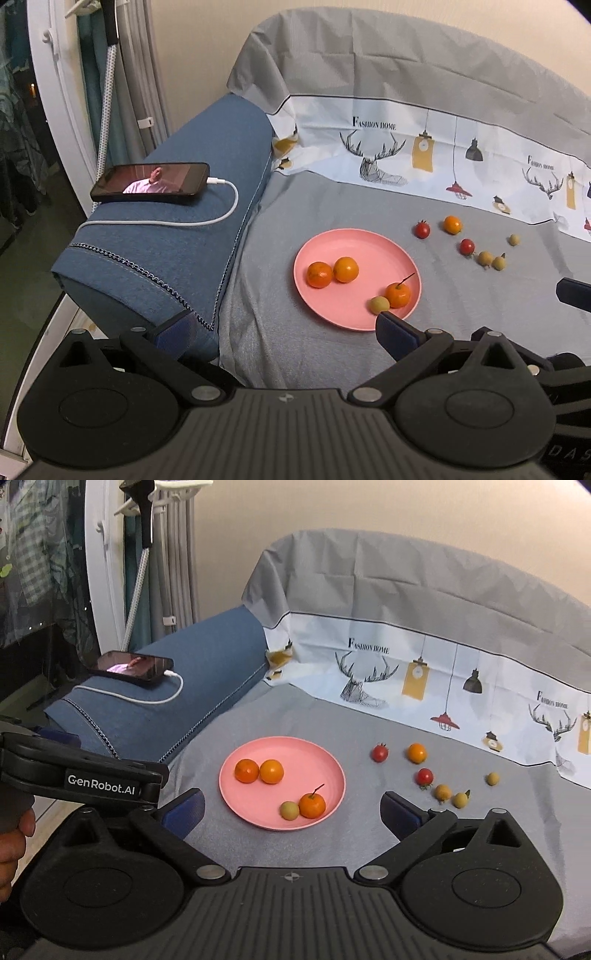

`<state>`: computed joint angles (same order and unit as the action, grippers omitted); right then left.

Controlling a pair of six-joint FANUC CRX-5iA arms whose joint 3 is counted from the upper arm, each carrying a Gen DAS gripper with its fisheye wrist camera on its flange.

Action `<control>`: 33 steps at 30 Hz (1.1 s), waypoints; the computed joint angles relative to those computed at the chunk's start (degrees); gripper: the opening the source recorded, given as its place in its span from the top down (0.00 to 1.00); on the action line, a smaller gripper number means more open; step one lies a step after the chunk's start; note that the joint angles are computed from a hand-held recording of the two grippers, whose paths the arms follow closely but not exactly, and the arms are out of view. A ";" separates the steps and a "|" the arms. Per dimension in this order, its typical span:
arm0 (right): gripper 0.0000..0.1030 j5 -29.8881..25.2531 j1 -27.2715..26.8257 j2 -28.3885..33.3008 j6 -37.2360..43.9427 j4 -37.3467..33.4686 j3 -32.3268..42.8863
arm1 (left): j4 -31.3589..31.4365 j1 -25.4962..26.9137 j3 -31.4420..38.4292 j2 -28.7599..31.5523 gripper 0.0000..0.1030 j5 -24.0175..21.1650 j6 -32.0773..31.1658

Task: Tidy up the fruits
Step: 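Open both tools and withdraw them from the plate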

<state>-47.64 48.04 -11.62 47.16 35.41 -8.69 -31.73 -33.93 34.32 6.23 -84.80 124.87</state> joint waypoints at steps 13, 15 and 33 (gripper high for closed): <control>0.02 0.86 2.21 -3.73 -4.97 5.61 -4.12 | -3.20 -2.91 -0.57 -1.76 0.00 0.40 1.53; 0.02 0.92 2.43 -3.91 -5.05 5.88 -4.31 | -3.14 -2.81 -0.75 -1.99 0.00 0.40 1.71; 0.01 0.34 2.78 -3.95 -3.75 5.04 -3.87 | -2.81 -2.53 -1.55 -2.72 0.00 0.85 2.19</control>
<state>-47.29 50.82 -15.57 43.41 40.45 -12.56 -34.53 -36.46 32.77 3.51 -83.96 127.06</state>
